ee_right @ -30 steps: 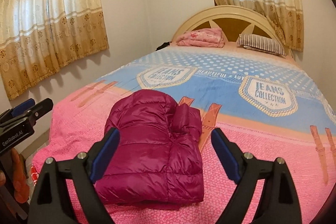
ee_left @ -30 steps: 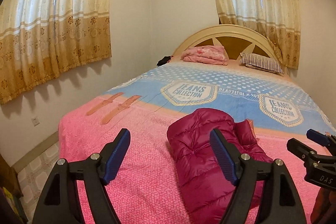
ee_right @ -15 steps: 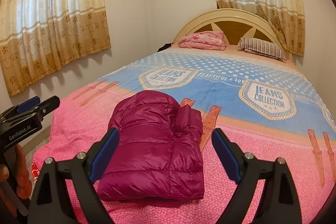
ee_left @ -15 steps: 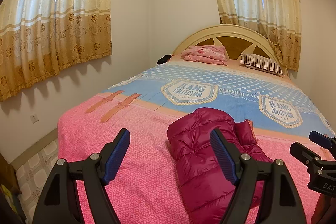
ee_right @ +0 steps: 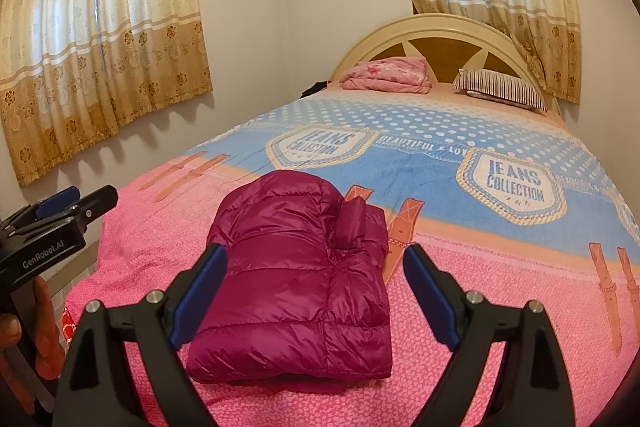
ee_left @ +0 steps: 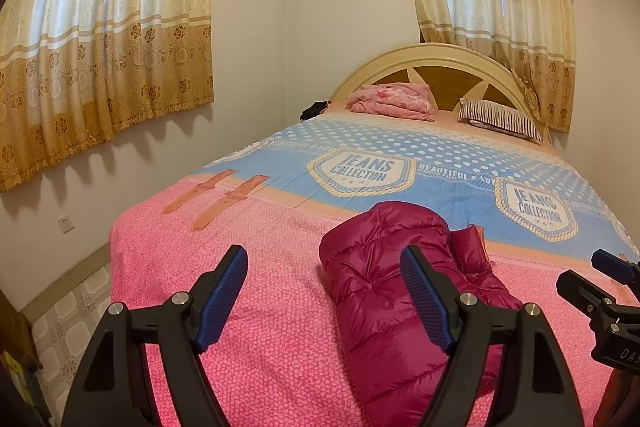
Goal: Fold large clothes
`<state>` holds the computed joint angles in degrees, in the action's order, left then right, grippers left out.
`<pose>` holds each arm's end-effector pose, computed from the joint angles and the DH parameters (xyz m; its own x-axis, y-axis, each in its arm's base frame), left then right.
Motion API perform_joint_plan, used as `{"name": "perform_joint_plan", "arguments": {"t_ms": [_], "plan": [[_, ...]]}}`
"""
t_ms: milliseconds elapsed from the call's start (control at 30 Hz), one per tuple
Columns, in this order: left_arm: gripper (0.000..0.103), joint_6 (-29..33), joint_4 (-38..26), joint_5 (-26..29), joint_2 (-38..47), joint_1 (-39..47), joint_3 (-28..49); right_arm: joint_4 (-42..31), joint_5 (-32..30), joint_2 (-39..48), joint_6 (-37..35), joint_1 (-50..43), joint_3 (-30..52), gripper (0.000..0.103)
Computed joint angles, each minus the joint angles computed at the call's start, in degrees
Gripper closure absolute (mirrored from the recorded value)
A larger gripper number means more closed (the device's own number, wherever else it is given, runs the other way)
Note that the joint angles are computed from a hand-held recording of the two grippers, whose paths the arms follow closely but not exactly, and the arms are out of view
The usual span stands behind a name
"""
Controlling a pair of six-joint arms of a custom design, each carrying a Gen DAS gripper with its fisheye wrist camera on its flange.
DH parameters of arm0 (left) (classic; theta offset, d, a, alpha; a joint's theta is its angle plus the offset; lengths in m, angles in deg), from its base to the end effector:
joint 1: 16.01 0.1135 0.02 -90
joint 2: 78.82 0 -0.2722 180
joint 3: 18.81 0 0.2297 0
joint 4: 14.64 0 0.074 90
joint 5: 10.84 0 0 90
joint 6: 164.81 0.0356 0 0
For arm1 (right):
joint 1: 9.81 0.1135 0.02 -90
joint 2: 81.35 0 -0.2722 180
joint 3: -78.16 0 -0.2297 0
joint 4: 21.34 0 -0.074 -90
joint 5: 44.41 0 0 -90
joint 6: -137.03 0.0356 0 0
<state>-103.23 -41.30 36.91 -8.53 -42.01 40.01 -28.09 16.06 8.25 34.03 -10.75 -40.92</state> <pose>0.2192 -0.0803 0.2621 -0.4163 -0.1889 -0.8894 -0.3968 0.9179 -0.0093 0.3054 0.0125 0.2146 -0.4777 -0.1879 -0.8582 -0.5077 0.8562 0.0951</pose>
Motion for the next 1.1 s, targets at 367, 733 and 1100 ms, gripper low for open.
{"name": "perform_joint_plan", "arguments": {"t_ms": [367,733,1100], "plan": [[0.024,0.01,0.2,0.05,0.26,0.02,-0.06,-0.25,-0.37,0.05,-0.16,-0.43,-0.03,0.011],[0.024,-0.16,1.04,0.32,1.71,0.43,-0.3,-0.07,-0.6,0.11,0.01,-0.64,-0.26,0.01],[0.023,-0.53,-0.94,0.7,2.81,-0.09,1.19,1.03,-0.78,0.61,0.65,-0.8,-0.38,0.01]]}}
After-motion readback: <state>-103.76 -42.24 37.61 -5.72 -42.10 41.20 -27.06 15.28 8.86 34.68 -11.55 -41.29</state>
